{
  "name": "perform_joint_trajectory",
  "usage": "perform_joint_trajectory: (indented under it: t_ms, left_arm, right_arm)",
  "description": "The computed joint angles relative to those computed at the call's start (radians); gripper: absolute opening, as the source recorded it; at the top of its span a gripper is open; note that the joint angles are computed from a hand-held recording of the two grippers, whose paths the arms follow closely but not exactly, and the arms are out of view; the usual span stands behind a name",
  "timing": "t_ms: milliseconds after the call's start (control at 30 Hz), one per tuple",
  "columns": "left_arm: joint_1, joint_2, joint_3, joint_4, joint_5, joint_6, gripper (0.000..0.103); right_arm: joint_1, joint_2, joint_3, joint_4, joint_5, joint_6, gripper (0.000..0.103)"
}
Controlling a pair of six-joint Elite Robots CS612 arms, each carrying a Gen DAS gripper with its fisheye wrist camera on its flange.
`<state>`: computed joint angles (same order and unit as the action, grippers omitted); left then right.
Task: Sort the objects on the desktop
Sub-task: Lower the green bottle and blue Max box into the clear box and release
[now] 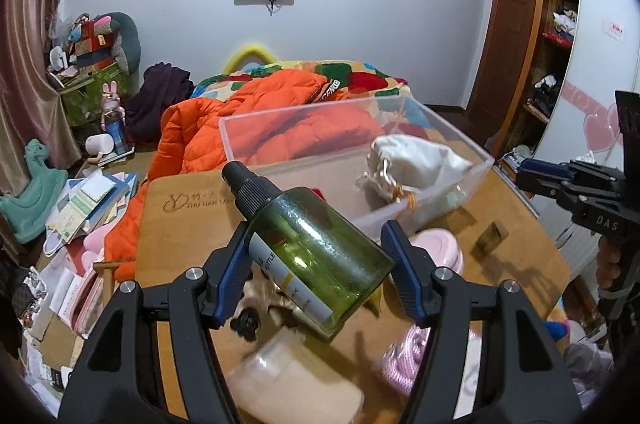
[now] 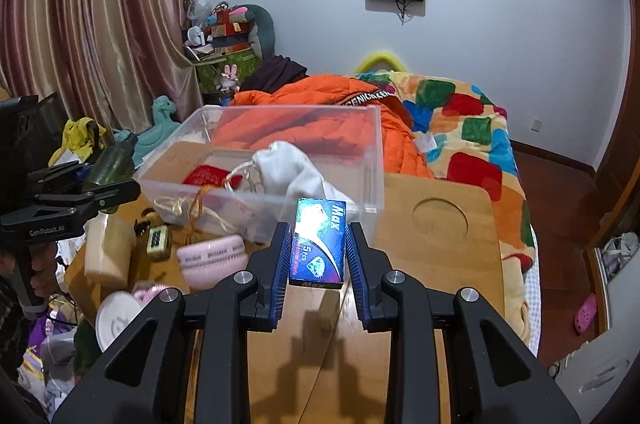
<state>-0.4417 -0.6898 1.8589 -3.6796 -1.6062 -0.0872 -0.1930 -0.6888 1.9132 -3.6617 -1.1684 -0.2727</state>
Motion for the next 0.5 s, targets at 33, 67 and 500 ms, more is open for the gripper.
perform_joint_trajectory:
  t_ms: [33,67,500]
  left_arm:
    - [0.002,0.000,-0.008,0.009,-0.005,0.000,0.064]
    - [0.003,0.000,-0.013,0.013,-0.003,0.001,0.064]
    - [0.017,0.024,-0.116,0.118,-0.056,0.021,0.064]
  right_arm:
    - [0.001,0.000,-0.006,0.003,0.001,0.000,0.025]
    - [0.004,0.001,-0.015,0.009,0.002,-0.001,0.025]
    - [0.041,0.020,-0.119,0.116,0.034,-0.046,0.025]
